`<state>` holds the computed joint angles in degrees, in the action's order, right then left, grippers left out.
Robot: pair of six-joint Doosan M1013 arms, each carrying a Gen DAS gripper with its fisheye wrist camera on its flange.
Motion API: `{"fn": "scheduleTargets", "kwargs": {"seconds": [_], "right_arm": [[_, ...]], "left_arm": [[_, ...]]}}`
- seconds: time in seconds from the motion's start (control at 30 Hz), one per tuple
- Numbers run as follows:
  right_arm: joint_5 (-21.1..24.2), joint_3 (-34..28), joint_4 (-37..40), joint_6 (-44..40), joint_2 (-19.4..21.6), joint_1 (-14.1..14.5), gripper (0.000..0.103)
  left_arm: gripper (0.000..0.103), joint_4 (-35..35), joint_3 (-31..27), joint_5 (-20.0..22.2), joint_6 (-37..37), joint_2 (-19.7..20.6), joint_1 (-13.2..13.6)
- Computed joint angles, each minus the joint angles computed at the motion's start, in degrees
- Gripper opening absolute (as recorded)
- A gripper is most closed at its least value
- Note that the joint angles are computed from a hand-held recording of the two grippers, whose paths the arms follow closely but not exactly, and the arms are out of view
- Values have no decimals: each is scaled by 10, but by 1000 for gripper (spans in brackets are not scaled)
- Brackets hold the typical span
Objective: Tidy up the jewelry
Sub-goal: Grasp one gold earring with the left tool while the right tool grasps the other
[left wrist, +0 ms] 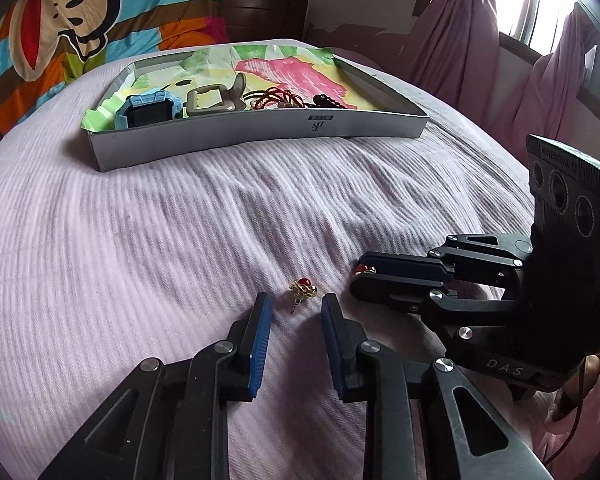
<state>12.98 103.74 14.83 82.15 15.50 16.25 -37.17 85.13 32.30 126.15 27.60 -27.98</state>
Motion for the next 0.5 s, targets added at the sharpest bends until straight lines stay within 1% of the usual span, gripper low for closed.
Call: {"fn": "scheduleTargets", "kwargs": {"seconds": [0.2,0.23,0.4,0.5], "right_arm": [[-8,2,-42,59,0,-1,11],[-10,3,-44,65,0,-2,11],[-14,5,-8,44,0,-7,11],[-13,4,-4,43,2,-7,11]], "left_arm": [[14,61,-6,-10,-45,3,-11],[14,63,-7,-10,-48,3,-12],[13,59,-5,-16,-53,3,-12],[13,47,-2,-20,-57,2,-11]]}}
